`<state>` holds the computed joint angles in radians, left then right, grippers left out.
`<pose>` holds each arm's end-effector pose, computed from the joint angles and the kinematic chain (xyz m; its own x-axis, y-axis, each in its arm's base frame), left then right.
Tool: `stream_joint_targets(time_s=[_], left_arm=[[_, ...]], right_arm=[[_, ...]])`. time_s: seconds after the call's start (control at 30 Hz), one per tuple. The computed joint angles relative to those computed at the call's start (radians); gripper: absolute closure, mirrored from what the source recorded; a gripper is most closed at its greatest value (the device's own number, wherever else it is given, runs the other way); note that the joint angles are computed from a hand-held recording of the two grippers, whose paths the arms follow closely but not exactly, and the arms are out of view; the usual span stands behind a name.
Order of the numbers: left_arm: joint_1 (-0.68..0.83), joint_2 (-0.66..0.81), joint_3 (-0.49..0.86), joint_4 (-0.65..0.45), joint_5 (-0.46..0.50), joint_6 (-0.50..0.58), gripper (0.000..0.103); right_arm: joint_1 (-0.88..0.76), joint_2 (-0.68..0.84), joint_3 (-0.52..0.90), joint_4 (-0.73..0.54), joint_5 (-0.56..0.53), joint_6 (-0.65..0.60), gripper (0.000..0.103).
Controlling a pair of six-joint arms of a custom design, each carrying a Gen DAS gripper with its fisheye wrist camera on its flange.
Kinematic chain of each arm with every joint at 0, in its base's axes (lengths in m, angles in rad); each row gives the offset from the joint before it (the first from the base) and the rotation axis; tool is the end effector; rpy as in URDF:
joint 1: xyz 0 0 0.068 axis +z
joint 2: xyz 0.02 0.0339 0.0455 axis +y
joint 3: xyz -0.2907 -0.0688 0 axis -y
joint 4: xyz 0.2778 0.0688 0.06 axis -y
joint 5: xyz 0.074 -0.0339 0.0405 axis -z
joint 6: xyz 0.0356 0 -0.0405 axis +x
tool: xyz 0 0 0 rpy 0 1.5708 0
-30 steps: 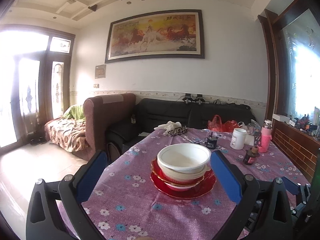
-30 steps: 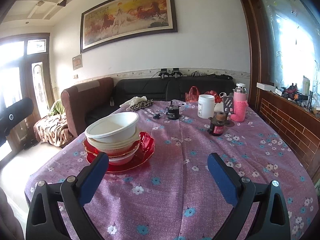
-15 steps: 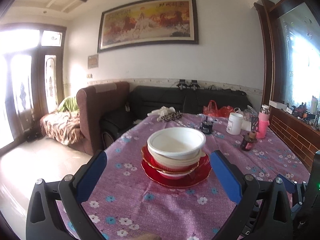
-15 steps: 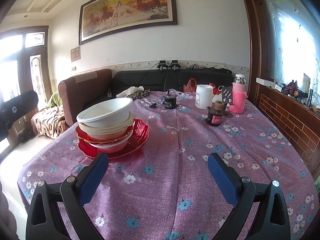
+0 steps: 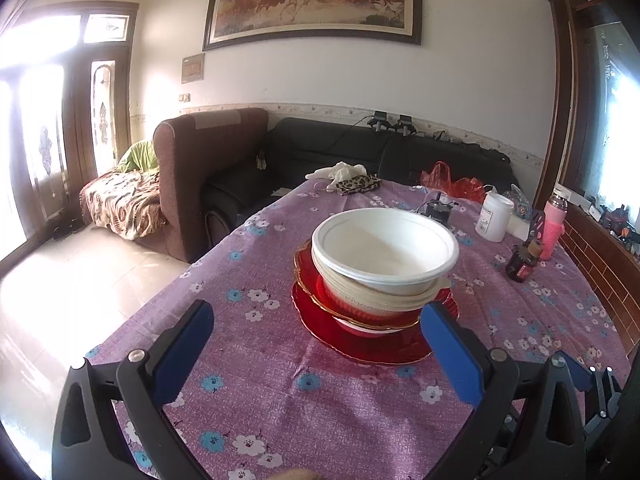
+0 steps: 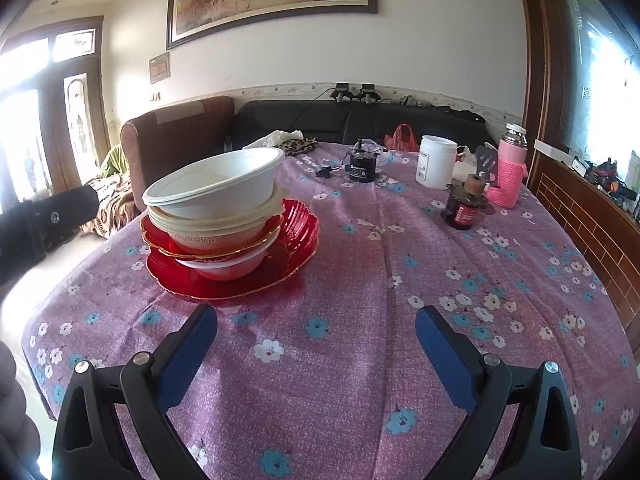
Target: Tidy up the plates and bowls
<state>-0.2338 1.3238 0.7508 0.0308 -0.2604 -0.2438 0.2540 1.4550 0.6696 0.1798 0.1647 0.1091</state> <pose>0.3015 -0.0624 0.2392 -0.4894 -0.1232 -0.8633 -0.1121 0.9906 -0.0778 0.3063 0.0735 0.1861 -0.5605 -0.0345 -0.8274 -0.0567 0.9984 -0.0033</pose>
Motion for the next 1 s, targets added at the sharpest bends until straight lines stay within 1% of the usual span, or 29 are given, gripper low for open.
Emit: stream_joint_targets(time_s=[0.27,0.53,0.73,0.9,1.0], left_arm=[[0.034,0.035,0.029,-0.012,0.041,-0.008,0.000],[0.049,0.049,0.039,-0.016,0.049,-0.006,0.000],[0.058,0.066,0.054,-0.036,0.076,-0.010,0.000],[0.056,0.070,0.059,-0.043,0.066,-0.005,0.000],[0.058,0.075,0.068,-0.055,0.074,0.002,0.000]], right_arm=[[0.023,0.040,0.049,-0.020,0.008,-0.011,0.002],[0.036,0.071,0.074,-0.033,0.017,-0.007,0.002],[0.044,0.090,0.095,-0.048,0.022,-0.013,0.002],[0.059,0.107,0.119,-0.070,0.052,-0.011,0.002],[0.068,0.133,0.160,-0.120,0.092,-0.007,0.002]])
